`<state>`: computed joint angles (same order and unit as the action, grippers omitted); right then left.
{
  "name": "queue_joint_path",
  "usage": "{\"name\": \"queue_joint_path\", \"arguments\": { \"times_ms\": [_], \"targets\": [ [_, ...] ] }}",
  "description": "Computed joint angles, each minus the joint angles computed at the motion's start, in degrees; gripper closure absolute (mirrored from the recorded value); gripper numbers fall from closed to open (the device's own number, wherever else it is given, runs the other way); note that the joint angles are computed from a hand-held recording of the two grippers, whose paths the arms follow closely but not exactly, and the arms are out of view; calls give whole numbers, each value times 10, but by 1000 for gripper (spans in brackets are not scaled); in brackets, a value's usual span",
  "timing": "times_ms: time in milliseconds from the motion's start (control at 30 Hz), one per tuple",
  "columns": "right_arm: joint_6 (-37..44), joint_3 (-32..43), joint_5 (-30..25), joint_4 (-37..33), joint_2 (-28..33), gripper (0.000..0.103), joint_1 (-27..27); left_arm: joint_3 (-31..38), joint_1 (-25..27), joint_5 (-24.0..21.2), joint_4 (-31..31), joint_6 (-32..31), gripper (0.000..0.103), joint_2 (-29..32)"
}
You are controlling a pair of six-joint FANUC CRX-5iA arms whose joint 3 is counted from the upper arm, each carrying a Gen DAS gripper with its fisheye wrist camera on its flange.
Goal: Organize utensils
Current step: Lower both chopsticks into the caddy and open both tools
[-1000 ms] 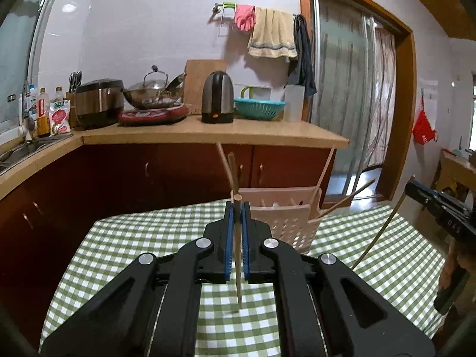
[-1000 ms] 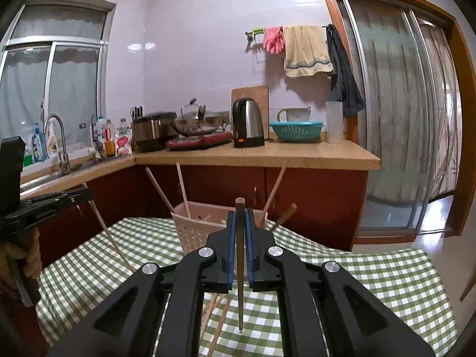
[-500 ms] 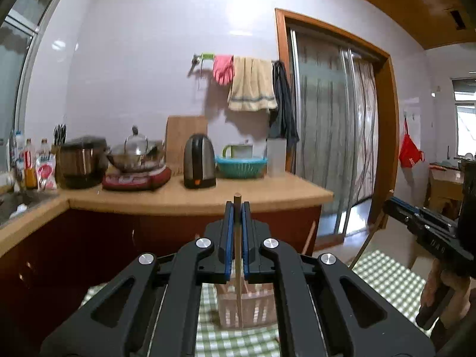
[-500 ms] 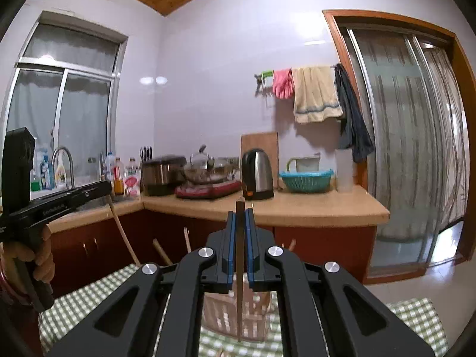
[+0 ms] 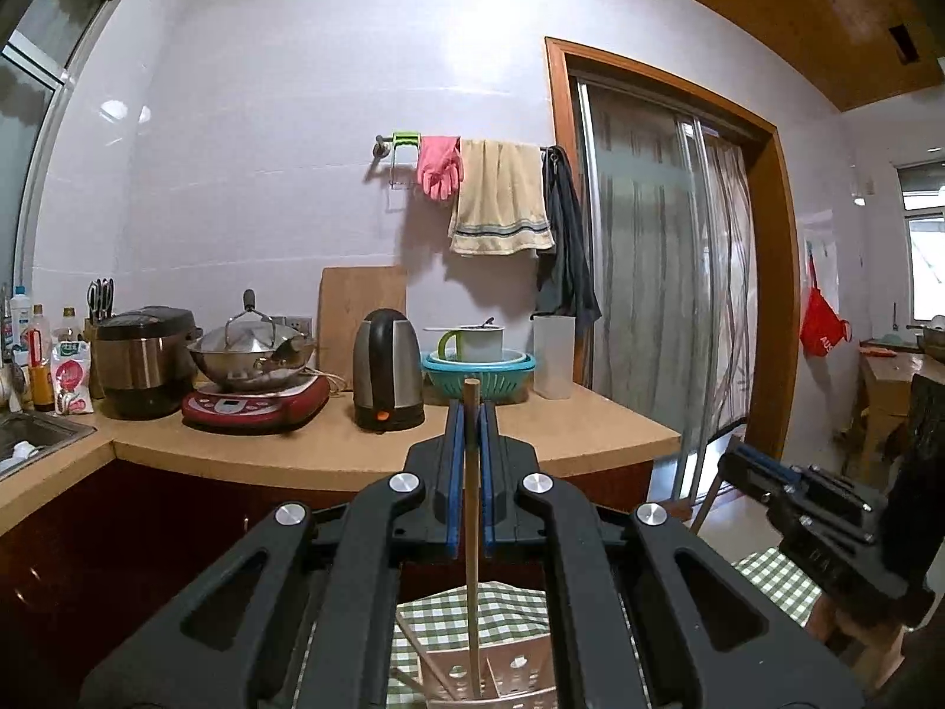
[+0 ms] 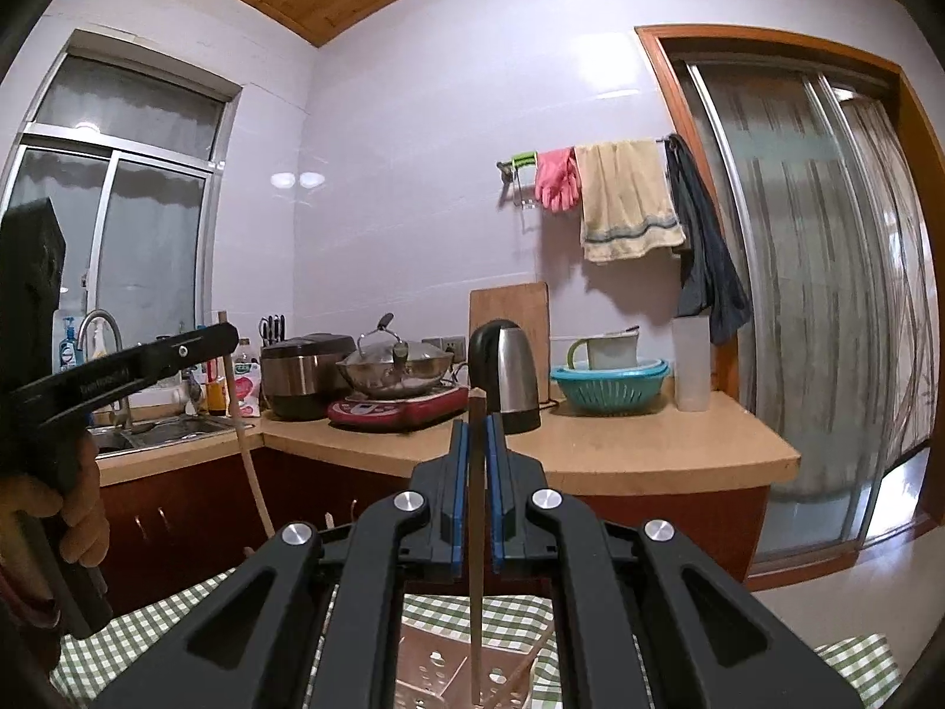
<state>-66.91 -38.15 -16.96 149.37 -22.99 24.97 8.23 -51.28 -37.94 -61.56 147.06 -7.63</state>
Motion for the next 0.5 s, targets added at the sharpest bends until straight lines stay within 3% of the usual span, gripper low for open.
{"name": "queue_joint_path", "arguments": {
  "times_ms": [333, 500],
  "targets": [
    [3, -6, -7, -13, 44, 96, 6, -25, 23, 24, -5, 43, 97, 30],
    [68, -15, -9, -83, 63, 96, 28, -34, 35, 26, 15, 33, 97, 42]
  ]
}}
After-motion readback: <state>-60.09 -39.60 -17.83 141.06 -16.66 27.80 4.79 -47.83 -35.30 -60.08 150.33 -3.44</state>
